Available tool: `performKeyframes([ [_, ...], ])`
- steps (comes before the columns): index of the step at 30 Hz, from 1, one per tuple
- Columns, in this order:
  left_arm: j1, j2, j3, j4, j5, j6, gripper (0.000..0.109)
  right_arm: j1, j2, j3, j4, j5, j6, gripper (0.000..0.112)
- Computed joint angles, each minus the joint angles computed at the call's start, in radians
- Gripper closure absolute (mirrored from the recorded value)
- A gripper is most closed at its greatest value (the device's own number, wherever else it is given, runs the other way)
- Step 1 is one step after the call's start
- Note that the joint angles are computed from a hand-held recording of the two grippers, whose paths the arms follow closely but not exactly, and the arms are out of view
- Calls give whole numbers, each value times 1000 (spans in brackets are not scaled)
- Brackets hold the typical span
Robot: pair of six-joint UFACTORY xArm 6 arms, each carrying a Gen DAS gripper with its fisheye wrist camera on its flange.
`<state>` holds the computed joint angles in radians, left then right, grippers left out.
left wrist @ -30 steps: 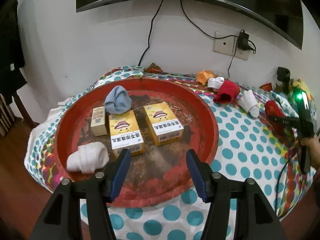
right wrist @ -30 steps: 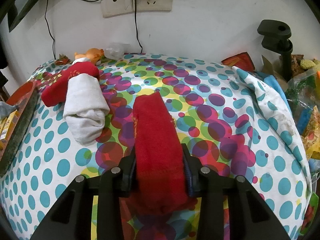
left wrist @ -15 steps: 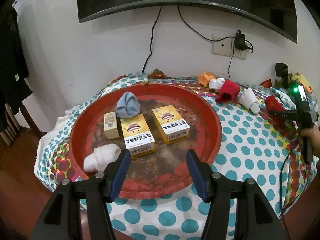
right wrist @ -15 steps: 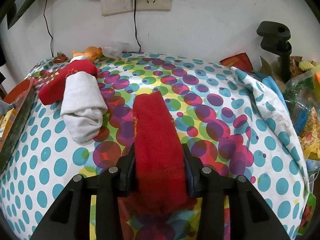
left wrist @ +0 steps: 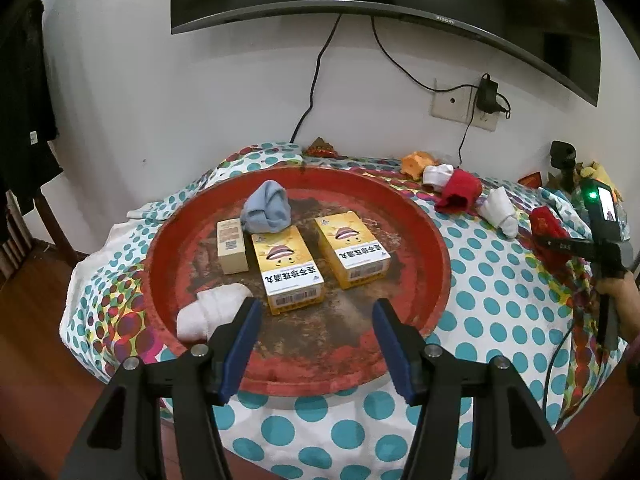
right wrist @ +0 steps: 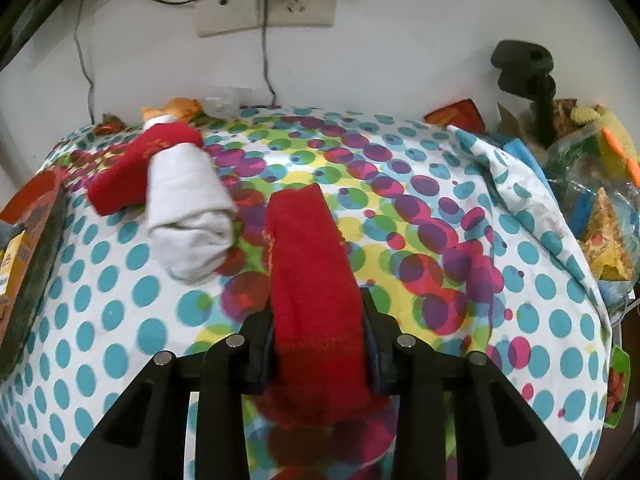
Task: Organize objects
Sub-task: 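Withdraw the open left gripper from the red tray, then carry the red sock with the right gripper over the red tray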
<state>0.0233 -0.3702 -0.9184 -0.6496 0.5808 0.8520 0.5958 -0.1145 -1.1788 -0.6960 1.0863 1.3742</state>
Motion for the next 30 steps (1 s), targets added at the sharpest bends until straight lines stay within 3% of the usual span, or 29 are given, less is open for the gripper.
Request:
performKeyframes([
  [14, 80, 54, -79, -28, 41, -38, 49, 106, 101, -143, -17, -64, 52, 79],
  [20, 105, 73, -106, -28, 47, -62, 49, 139, 206, -267, 14, -133, -19, 79],
  [30, 109, 91, -116, 6, 56, -81, 49, 177, 453, -596, 85, -179, -162, 79],
])
